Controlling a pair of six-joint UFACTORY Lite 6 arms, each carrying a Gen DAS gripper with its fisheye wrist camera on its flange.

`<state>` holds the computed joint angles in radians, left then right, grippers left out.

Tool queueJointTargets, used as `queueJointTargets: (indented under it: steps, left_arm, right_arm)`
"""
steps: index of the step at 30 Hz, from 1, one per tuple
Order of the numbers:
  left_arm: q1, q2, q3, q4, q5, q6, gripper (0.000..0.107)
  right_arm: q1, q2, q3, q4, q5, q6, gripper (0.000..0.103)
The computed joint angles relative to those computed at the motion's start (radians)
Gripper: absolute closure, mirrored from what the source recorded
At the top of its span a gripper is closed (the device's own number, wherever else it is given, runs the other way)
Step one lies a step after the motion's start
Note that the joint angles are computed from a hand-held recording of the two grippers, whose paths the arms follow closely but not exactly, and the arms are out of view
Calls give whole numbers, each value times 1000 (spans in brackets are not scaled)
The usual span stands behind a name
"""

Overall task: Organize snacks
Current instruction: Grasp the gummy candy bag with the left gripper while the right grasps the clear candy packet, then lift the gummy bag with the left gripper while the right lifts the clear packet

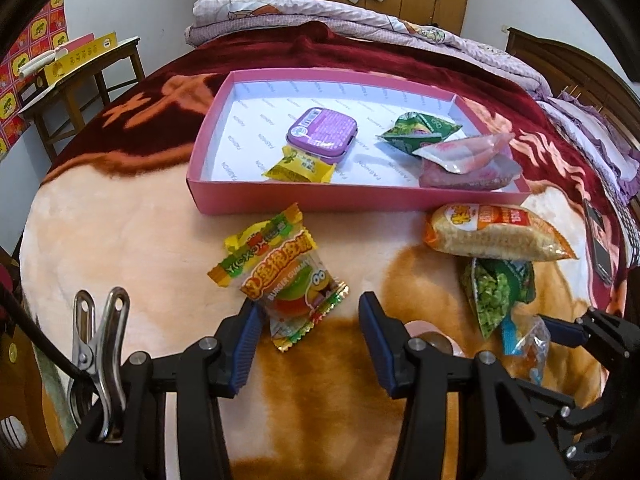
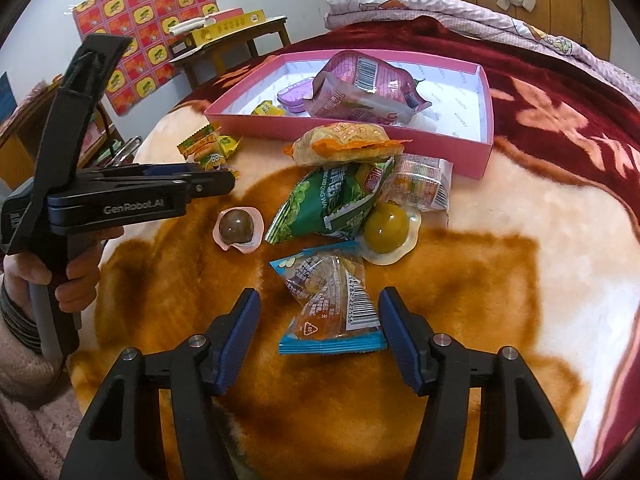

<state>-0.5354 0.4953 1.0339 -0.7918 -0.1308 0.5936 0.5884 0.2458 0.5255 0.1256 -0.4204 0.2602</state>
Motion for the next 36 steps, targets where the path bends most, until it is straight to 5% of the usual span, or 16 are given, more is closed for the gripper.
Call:
queueJointTargets:
  steps: [4,10,19,36]
  left_arm:
    - [-4,5,0,-78,-24,79,67]
    - [19,-20,-27,184,-7,-174,80]
    - [18,-92,-92,346,-15,-336,83]
    - [-1,-204,-181,511,-25,-490,86]
  right_arm:
    - [-13,-5,-10,-45,-16,43,39]
    - [0,2,3,39,-6,-33,46]
    - [-26,-15,-17,8,-19,15,61]
    - [-14,-127,-94,-18,-21,73,63]
